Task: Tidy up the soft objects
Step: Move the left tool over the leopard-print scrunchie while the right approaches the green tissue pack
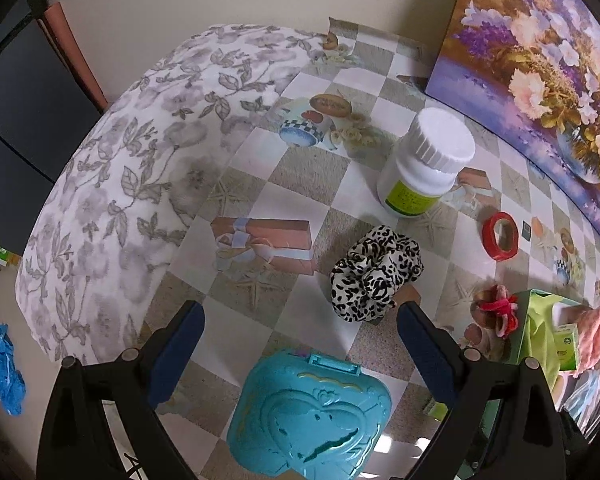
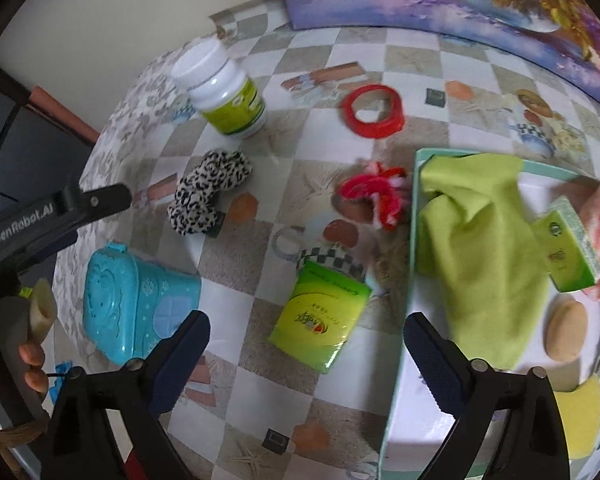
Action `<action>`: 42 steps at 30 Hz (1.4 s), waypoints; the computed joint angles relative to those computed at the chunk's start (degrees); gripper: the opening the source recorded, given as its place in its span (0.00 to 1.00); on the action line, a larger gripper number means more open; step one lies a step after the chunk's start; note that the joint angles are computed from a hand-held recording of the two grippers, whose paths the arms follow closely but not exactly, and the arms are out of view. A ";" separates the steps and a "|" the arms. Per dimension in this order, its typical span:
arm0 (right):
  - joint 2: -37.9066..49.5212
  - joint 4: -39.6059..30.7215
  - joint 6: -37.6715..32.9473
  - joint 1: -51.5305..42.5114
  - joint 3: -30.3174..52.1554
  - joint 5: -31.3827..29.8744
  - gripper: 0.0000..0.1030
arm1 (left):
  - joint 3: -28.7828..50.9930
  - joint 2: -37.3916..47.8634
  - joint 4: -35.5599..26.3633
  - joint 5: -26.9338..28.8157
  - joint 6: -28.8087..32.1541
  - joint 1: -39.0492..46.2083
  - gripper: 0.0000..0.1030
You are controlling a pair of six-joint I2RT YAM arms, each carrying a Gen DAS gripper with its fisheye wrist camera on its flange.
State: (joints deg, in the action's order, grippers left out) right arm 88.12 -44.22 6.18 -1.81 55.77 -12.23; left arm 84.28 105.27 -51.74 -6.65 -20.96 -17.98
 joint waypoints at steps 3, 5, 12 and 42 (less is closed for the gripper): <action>1.23 0.63 0.26 0.84 -0.62 0.29 0.94 | 0.26 0.38 0.01 -0.11 0.05 0.01 0.94; 2.14 0.96 0.55 1.25 -0.87 0.62 0.94 | 0.37 0.55 0.09 -0.01 0.12 0.02 0.94; 4.92 2.61 0.97 2.87 -0.80 2.16 0.93 | 1.46 2.55 0.35 0.68 0.50 0.11 0.94; 16.52 3.58 -4.26 4.30 9.40 9.00 0.67 | 11.79 15.26 -0.14 -6.20 6.32 -5.75 0.93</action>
State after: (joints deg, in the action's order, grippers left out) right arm 104.63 -40.64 1.92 2.49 65.18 -3.23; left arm 96.07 120.53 -51.88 -12.85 -14.65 -23.73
